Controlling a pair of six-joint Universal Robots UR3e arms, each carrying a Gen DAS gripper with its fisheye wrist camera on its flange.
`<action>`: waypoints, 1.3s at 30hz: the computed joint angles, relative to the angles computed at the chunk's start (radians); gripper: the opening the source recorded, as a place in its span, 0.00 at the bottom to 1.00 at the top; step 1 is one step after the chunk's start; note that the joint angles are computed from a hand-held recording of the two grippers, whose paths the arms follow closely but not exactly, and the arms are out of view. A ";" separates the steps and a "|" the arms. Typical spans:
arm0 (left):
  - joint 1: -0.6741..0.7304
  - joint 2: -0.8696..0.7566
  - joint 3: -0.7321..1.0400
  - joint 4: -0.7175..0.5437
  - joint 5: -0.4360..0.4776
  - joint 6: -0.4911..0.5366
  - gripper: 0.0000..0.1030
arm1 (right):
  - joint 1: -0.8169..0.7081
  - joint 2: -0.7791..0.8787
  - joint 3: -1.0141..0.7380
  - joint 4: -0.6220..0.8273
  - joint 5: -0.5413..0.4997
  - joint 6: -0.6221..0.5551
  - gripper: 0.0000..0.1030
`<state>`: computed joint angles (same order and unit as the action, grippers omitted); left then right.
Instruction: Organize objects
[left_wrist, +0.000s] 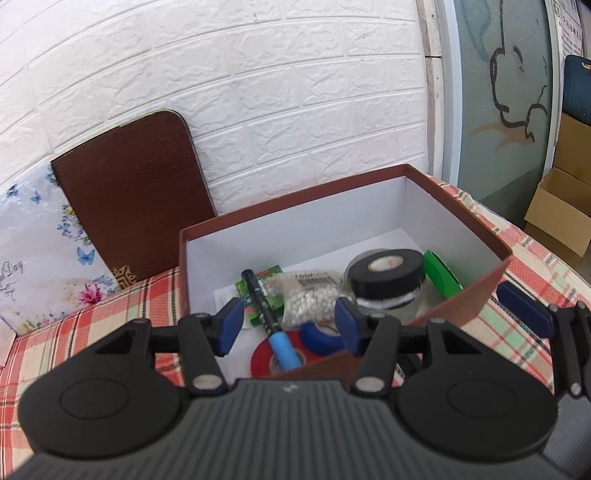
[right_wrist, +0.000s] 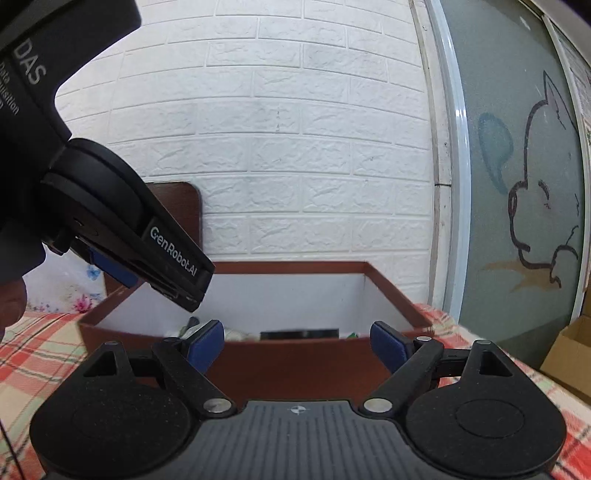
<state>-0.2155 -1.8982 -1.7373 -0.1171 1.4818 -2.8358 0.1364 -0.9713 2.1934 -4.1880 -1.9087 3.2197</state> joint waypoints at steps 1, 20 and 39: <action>0.011 0.028 -0.040 0.013 -0.008 0.005 0.56 | 0.045 0.010 0.033 -0.031 -0.037 0.015 0.84; 0.329 0.461 -0.587 0.024 -0.222 0.123 0.87 | 0.375 -0.288 0.209 0.253 -0.271 0.366 0.89; 0.553 0.666 -0.828 -0.087 -0.280 0.293 1.00 | 0.467 -0.349 0.161 0.499 -0.287 0.551 0.99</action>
